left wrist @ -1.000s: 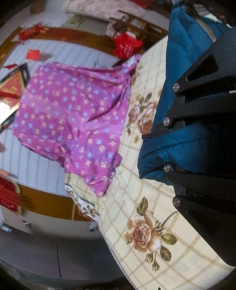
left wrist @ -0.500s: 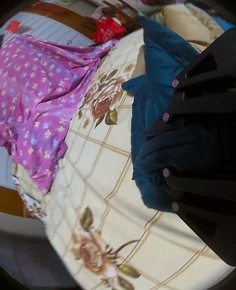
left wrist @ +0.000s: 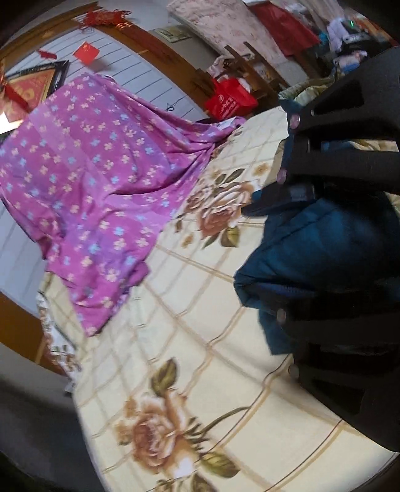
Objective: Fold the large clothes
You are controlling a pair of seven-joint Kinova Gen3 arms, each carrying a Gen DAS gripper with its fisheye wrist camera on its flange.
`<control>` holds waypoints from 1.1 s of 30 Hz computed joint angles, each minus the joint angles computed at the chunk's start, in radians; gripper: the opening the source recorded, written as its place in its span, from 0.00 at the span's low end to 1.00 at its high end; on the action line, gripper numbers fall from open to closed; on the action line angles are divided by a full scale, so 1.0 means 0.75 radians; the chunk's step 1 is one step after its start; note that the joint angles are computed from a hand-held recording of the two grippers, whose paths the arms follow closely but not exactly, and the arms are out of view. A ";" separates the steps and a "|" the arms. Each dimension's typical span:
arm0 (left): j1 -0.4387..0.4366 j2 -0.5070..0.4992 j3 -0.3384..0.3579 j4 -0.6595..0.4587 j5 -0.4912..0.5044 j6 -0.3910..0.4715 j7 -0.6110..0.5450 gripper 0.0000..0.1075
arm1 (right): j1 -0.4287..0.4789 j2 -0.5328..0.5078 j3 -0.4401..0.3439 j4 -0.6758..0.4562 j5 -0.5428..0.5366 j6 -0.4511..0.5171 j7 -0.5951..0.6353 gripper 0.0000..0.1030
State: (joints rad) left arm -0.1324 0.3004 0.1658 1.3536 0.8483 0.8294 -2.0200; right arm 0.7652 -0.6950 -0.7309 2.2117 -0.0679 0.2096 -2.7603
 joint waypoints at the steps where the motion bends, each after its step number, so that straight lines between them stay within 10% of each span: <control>1: -0.004 -0.015 0.001 0.022 0.018 -0.029 -0.016 0.66 | 0.001 -0.003 -0.014 -0.028 0.025 0.035 0.025 0.60; 10: -0.079 -0.161 0.055 0.230 0.246 -0.253 -0.221 0.69 | -0.012 0.101 -0.177 -0.201 0.203 0.172 0.238 0.60; 17: 0.159 -0.163 -0.018 0.190 -0.111 -0.315 -0.104 0.69 | 0.066 0.212 -0.271 -0.262 0.231 0.289 0.172 0.60; 26: 0.604 0.044 -0.476 -0.078 -0.539 -0.031 0.373 0.69 | 0.160 0.430 -0.495 -0.457 0.536 0.517 -0.034 0.80; 33: 0.401 0.099 -0.168 -0.114 -0.780 0.004 0.574 0.70 | 0.301 0.796 -0.719 -0.569 0.559 0.708 -0.054 0.93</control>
State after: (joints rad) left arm 0.1681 0.3746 0.0401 1.2677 0.2634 0.8322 -1.5892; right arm 0.9911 -0.0979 -1.2699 1.7846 0.3518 0.7409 -2.8005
